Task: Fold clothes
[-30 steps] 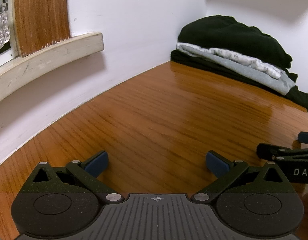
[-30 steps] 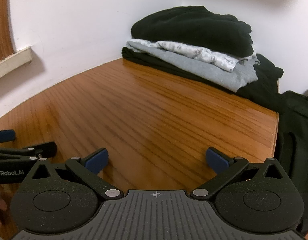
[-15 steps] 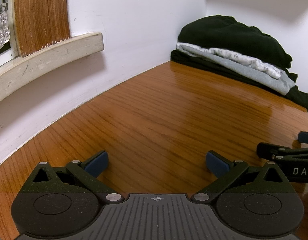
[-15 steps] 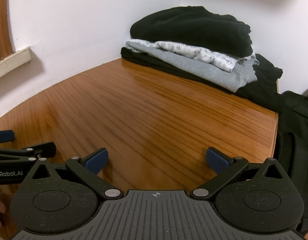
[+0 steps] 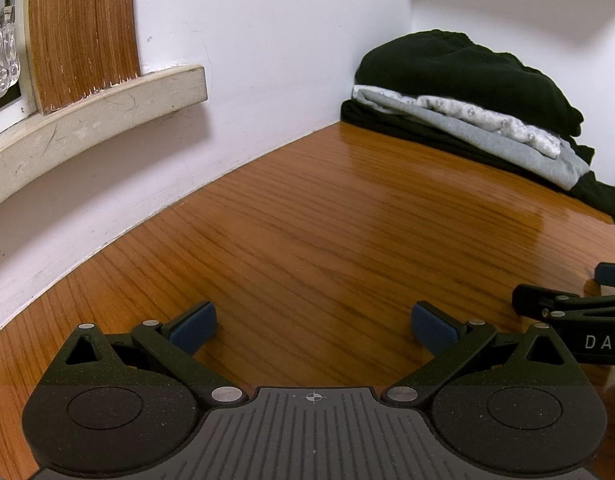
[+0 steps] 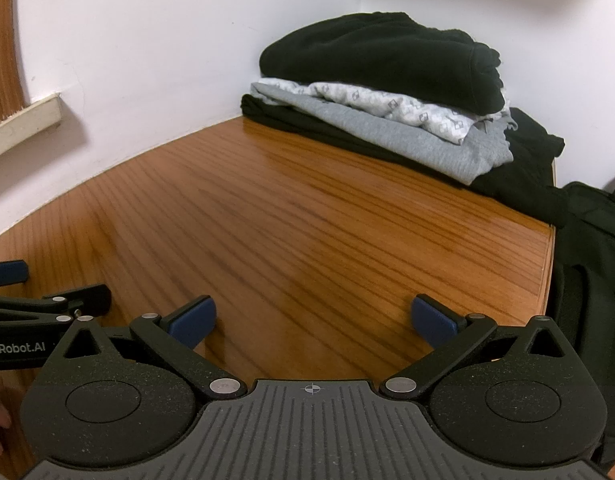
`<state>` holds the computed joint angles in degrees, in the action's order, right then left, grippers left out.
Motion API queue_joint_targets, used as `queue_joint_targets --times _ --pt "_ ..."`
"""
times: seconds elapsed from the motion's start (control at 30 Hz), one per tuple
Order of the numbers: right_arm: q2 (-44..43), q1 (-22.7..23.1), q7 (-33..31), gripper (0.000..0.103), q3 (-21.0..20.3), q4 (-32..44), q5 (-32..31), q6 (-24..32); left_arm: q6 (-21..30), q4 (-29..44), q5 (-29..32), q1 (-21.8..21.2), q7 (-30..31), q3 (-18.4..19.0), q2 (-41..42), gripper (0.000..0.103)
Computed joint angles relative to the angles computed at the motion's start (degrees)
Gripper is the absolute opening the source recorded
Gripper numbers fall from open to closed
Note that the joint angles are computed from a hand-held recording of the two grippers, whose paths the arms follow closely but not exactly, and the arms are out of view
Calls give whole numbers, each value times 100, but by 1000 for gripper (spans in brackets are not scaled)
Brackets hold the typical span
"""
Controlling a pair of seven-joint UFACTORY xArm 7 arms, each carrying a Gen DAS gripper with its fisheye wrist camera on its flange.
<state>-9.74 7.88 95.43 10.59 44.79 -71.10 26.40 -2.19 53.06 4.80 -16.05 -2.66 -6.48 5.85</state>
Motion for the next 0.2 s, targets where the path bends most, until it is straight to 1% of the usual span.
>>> queue_joint_targets --times 0.2 --pt "9 -4 -6 103 -10 6 -10 -17 -3 2 12 -16 -12 17 5 103"
